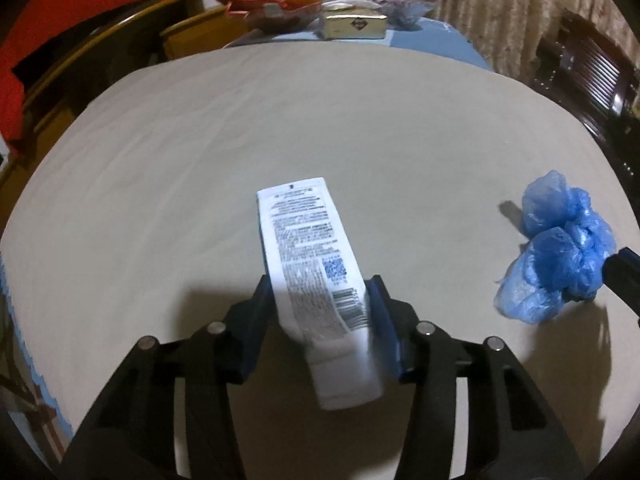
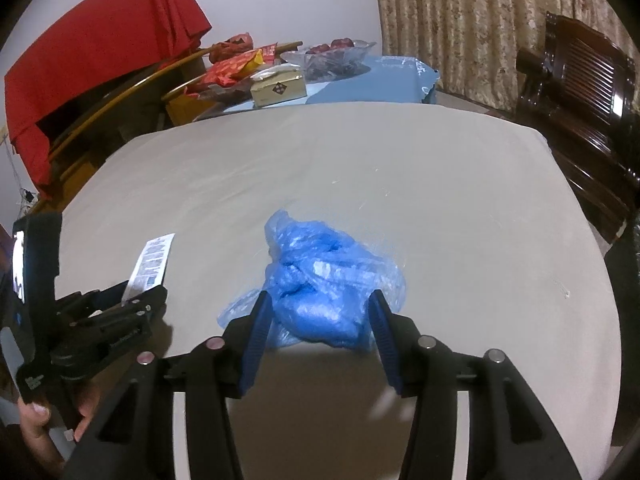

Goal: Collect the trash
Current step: 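Grasp the white toothpaste tube with the left tool while the right tool grasps the blue bag, then lift the tube and blue bag and carry them over the black bin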

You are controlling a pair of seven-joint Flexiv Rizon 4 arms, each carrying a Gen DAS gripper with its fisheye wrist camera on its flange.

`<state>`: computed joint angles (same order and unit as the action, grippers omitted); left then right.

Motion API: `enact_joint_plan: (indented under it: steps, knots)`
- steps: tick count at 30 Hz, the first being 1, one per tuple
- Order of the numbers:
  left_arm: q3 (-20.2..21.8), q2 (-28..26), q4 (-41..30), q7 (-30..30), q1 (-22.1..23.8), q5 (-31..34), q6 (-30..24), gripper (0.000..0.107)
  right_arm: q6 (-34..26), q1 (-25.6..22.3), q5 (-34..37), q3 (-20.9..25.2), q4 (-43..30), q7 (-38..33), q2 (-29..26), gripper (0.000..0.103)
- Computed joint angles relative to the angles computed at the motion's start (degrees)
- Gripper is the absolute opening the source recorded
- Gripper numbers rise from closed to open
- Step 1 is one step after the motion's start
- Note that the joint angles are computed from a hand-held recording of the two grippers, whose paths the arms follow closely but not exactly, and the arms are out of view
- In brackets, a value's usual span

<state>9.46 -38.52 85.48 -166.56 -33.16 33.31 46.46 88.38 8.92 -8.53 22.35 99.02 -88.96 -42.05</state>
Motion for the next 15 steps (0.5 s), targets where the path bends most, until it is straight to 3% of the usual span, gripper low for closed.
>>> enact_joint_plan:
  steps: [6,10,11,12,15]
  knots:
    - [0.2,-0.7,-1.7,0.0,-1.0,1.0,0.8,0.041,-0.2,1.4,-0.5,-1.4,-1.5,0.5,-1.1,0.071]
    - [0.2,-0.6,-1.7,-0.3,-1.2,1.0,1.2,0.041,-2.7,2.6,-1.3,-2.2,-3.8,0.4,-2.6,0.071]
    - [0.0,-0.7,-1.6,-0.1,-0.8,0.6,1.5,0.041,-4.2,3.0,-1.5,-2.5,-4.7,0.4,-3.2,0.067]
    - [-0.3,-0.9,-1.5,0.2,-0.6,0.1,1.5,0.041,-6.0,2.8,-1.4,-2.0,-5.7,0.0,-3.8,0.051]
    - [-0.2,-1.6,-1.8,1.1,-0.2,-0.7,1.6,0.042,-8.1,1.5,0.6,0.0,-7.1,-2.0,-4.4,0.043]
